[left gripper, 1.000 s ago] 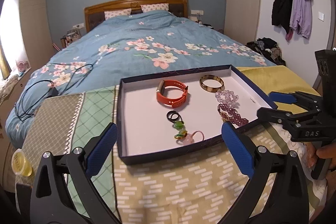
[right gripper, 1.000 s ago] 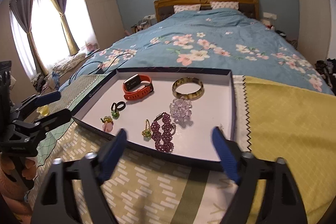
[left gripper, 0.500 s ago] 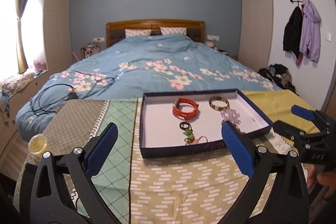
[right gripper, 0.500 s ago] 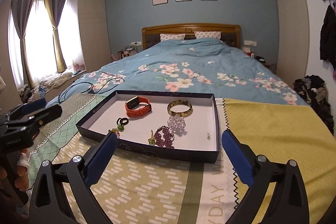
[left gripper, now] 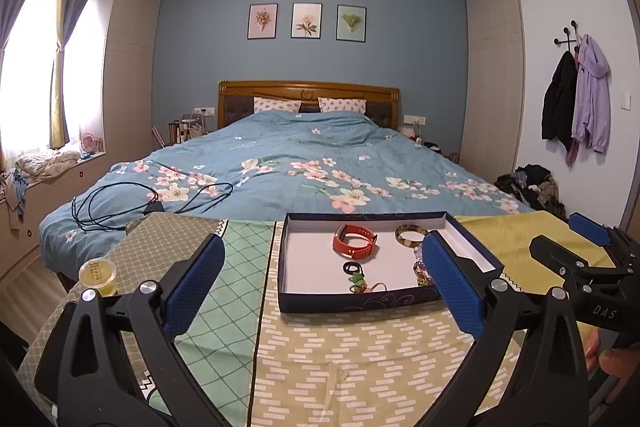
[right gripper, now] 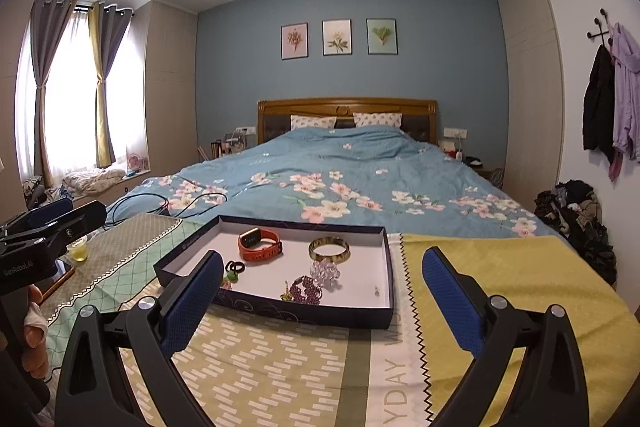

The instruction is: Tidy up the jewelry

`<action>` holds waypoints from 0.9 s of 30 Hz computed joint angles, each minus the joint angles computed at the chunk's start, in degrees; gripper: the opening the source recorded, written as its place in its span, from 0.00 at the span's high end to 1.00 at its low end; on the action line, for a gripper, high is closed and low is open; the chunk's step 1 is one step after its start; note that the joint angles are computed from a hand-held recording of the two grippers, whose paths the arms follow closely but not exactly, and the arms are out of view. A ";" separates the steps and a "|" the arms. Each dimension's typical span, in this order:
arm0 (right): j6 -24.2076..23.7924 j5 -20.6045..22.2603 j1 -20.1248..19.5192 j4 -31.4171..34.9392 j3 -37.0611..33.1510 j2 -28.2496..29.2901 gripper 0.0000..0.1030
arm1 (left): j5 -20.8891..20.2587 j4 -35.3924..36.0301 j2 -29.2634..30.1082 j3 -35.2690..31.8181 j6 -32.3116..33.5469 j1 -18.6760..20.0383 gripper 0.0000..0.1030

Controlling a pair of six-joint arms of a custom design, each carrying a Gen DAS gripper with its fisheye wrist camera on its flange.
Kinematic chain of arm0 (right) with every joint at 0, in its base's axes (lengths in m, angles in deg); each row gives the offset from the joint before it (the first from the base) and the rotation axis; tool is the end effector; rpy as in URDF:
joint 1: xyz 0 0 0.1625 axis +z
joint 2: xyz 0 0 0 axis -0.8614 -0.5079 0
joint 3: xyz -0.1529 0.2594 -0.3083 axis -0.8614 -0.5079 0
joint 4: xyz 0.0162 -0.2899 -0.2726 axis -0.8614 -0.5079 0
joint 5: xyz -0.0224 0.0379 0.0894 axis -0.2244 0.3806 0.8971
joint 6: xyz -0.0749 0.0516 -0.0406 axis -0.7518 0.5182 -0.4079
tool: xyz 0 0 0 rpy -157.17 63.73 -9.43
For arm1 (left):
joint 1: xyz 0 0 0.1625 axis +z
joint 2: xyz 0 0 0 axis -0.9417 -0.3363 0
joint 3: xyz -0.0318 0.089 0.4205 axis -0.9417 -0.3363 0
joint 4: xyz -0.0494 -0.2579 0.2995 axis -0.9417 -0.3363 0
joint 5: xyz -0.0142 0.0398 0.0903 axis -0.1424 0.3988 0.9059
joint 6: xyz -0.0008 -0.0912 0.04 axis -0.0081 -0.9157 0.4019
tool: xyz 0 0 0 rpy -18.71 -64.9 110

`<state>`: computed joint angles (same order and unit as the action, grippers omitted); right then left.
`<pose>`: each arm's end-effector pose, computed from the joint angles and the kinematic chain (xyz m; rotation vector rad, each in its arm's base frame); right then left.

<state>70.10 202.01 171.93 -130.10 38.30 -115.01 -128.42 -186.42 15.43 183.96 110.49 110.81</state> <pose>0.2228 -0.3732 0.1531 0.2962 -1.7814 1.5493 -0.2160 -0.4310 0.2122 1.1325 2.2394 -1.3571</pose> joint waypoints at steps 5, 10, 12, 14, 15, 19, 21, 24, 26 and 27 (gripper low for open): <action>-2.29 0.15 1.21 -4.15 1.76 -0.19 0.07 | 0.78 -3.56 -0.59 2.21 0.82 -1.86 0.05; -2.87 0.90 2.04 -5.76 2.34 0.17 0.07 | 1.01 -4.14 -1.30 3.44 0.36 -2.69 0.05; -3.35 1.26 2.25 -6.60 2.54 0.39 0.07 | 0.88 -4.52 -1.57 3.70 0.40 -2.88 0.05; -3.22 1.23 2.38 -6.79 2.70 0.34 0.07 | 0.82 -4.62 -1.94 3.96 0.14 -3.10 0.05; -3.42 1.35 2.44 -7.29 2.81 0.36 0.07 | 0.71 -4.73 -1.89 3.90 0.06 -3.05 0.05; -3.80 1.30 2.72 -8.40 3.19 0.46 0.07 | 0.67 -4.85 -2.06 3.89 -0.24 -2.96 0.05; -4.38 1.33 2.82 -9.20 3.34 0.52 0.07 | 0.48 -4.95 -2.00 3.87 0.01 -2.84 0.05; -4.70 1.58 3.11 -9.94 3.30 0.71 0.07 | 0.29 -4.81 -2.03 3.88 -0.22 -2.78 0.05; -5.41 1.66 3.31 -10.91 3.40 0.90 0.07 | 0.17 -4.66 -2.07 3.87 -0.61 -2.70 0.05; -5.72 1.67 3.42 -11.42 3.50 0.98 0.07 | 0.04 -4.36 -2.14 3.83 -0.91 -2.61 0.05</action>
<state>64.38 203.67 175.35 -141.53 41.80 -114.03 -128.39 -190.78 13.29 187.80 109.58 108.20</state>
